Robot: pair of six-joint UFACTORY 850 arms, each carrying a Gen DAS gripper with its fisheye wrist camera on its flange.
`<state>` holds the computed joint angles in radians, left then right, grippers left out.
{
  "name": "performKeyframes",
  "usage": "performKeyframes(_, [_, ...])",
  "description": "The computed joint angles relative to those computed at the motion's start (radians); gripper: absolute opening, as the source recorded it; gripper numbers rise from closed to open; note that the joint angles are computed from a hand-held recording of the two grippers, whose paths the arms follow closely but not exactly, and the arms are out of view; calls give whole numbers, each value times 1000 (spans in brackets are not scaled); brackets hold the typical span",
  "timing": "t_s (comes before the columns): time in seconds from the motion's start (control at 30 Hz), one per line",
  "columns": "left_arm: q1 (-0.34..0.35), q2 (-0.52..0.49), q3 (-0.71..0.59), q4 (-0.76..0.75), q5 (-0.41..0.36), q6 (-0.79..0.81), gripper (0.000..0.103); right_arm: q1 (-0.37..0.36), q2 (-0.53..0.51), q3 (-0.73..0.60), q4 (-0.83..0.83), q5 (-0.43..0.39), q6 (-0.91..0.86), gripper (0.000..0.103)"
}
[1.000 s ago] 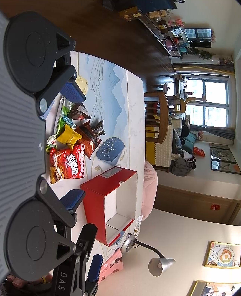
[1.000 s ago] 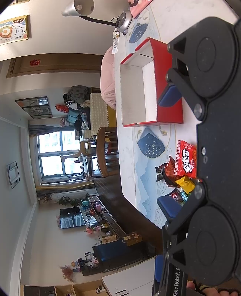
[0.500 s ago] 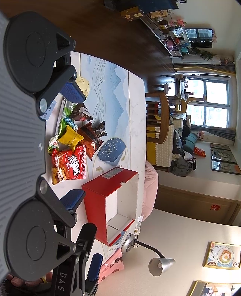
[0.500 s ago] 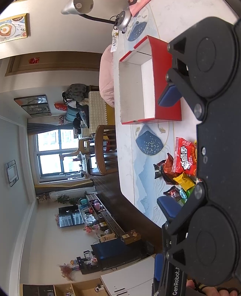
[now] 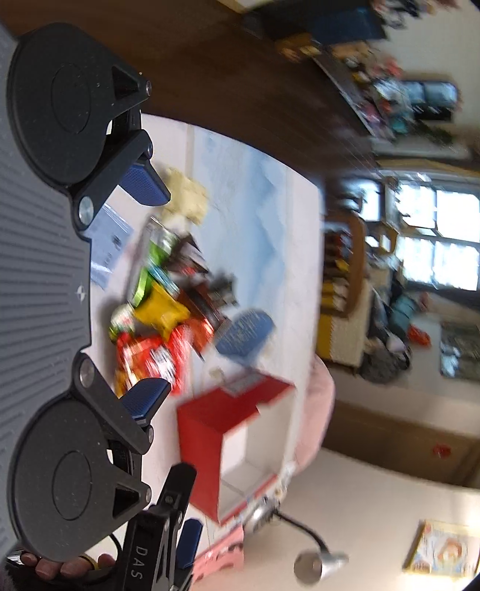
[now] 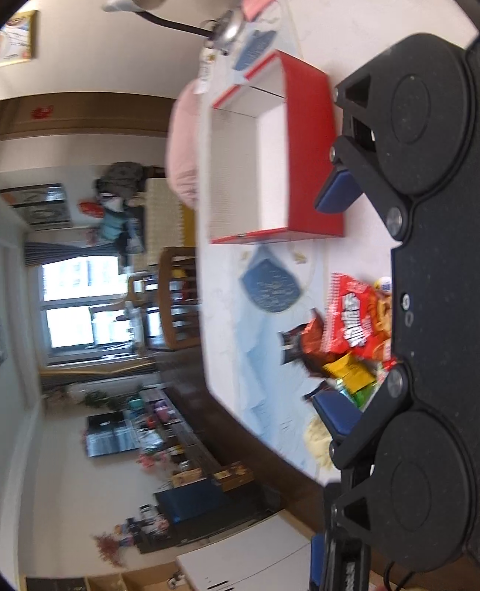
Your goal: Organize snacks
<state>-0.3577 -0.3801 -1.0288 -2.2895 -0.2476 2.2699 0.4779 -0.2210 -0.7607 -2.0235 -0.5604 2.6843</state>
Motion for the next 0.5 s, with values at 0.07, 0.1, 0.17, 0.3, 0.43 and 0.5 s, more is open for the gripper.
performKeyframes(0.07, [6, -27, -27, 130, 43, -156, 100, -24, -47, -33, 17, 50, -23, 102])
performKeyframes(0.1, [10, -36, -35, 180, 52, -214, 100, -33, -69, -51, 34, 74, -39, 101])
performKeyframes(0.17, [12, -49, -46, 243, 70, -287, 100, -52, -112, -84, 35, 117, -30, 101])
performKeyframes(0.3, [12, -57, -48, 212, 90, -262, 100, -73, -207, -169, 80, 185, -93, 101])
performKeyframes(0.43, [8, -66, -55, 184, 111, -236, 100, -80, -294, -256, 199, 243, -245, 101])
performKeyframes(0.5, [8, -71, -60, 185, 120, -240, 100, -83, -331, -292, 269, 254, -331, 101])
